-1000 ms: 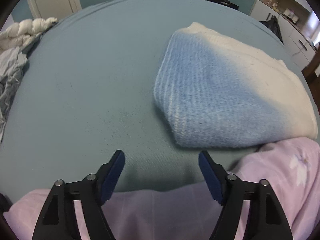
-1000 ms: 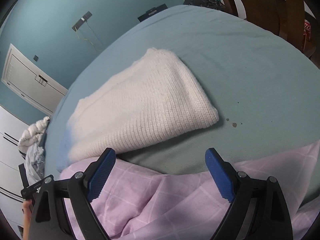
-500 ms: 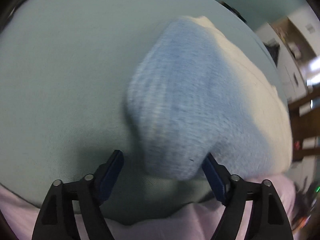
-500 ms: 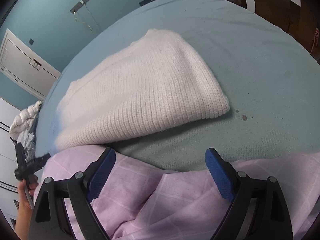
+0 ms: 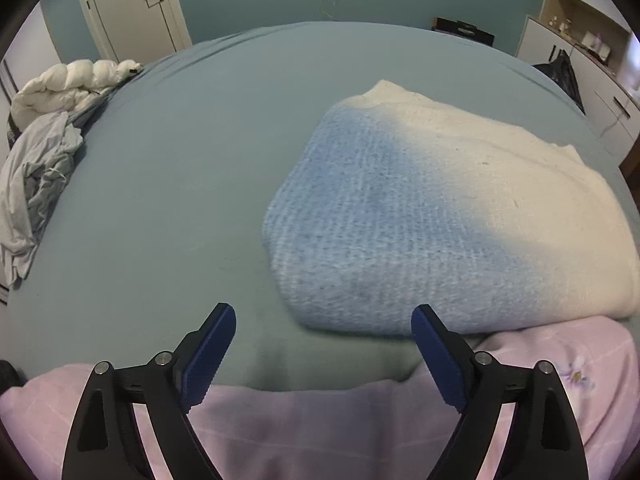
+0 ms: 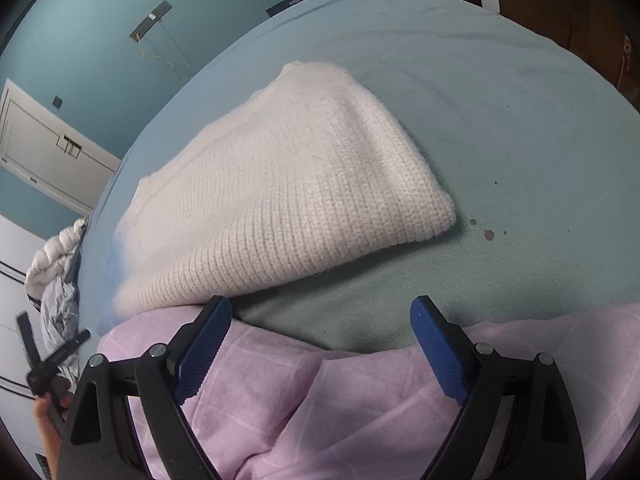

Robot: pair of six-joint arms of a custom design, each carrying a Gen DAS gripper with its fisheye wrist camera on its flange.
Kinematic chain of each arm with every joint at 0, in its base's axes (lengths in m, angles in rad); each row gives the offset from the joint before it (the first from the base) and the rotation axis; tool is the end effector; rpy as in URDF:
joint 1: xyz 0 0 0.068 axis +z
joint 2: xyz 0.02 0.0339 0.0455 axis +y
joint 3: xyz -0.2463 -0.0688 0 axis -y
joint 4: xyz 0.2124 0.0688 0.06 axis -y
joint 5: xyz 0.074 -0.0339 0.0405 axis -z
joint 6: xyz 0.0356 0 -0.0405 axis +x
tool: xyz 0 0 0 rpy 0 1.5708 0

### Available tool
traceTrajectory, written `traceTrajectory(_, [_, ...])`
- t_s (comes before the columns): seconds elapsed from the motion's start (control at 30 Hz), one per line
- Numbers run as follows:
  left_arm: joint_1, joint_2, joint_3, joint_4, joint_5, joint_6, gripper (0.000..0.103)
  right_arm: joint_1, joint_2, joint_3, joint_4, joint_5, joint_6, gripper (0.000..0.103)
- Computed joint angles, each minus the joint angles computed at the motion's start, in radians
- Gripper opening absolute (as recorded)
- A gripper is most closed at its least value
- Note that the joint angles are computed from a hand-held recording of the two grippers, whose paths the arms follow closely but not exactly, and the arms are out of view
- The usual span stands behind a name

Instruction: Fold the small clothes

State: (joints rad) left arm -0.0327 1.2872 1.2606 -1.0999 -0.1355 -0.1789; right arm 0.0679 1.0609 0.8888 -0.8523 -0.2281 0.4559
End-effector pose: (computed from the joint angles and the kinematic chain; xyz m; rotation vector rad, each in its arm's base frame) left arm 0.2120 -0.0021 0.3056 -0.2370 2.6735 0.1171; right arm 0.1748 0.0200 0.2584 0.4244 2.5981 0.4820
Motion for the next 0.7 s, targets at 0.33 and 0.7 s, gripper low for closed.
traceTrajectory(0.33, [0.035,0.086,-0.008,0.009,0.098,-0.019,0.09,0.005,-0.015,-0.009,0.031,0.036,0.075,0.089])
traceTrajectory(0.7, [0.309,0.267,-0.01,-0.008,0.61,-0.108,0.09,-0.045,0.013,-0.037,0.081,-0.02,0.127,0.089])
